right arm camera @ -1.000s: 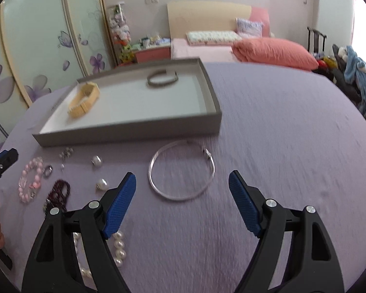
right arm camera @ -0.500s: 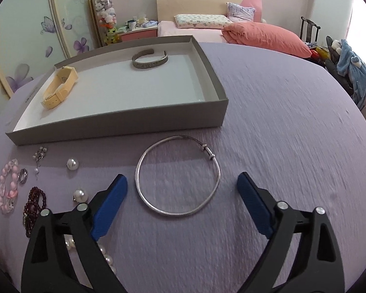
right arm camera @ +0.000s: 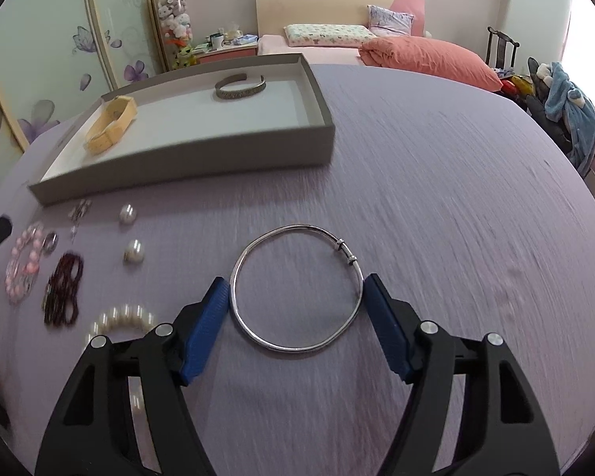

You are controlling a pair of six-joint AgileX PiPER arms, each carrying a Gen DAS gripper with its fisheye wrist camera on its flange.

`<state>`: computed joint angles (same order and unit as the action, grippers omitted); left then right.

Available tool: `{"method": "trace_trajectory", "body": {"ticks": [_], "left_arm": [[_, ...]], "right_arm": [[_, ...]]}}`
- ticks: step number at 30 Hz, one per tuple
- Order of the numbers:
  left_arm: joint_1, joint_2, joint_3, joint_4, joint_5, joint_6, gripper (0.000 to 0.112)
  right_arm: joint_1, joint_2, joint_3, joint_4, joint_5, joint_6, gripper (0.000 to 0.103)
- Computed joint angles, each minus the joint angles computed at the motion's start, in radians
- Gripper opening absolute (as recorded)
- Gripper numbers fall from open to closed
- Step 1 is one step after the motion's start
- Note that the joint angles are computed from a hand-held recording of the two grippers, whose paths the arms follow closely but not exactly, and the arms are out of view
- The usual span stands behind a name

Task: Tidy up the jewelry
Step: 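Grasp the silver hoop bangle with the right tool while the left tool grasps the pink bead bracelet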

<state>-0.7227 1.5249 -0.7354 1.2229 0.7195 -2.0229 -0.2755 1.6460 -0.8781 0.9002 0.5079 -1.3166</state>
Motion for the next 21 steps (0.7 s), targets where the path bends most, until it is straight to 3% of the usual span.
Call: {"method": "trace_trajectory", "body": {"ticks": [12, 19, 21], "left_arm": [[-0.003, -0.009, 0.020, -0.113, -0.037, 0.115, 0.087], [0.066, 0.000, 0.011, -0.172, -0.082, 0.195, 0.053], [0.095, 0.008, 0.006, -0.204, -0.107, 0.239, 0.049]], "right_arm": [[-0.097, -0.057, 0.091, 0.103, 0.048, -0.190, 0.070], [-0.103, -0.053, 0.102, 0.142, 0.048, -0.242, 0.070], [-0.109, -0.056, 0.110, 0.151, 0.049, -0.258, 0.070]]}}
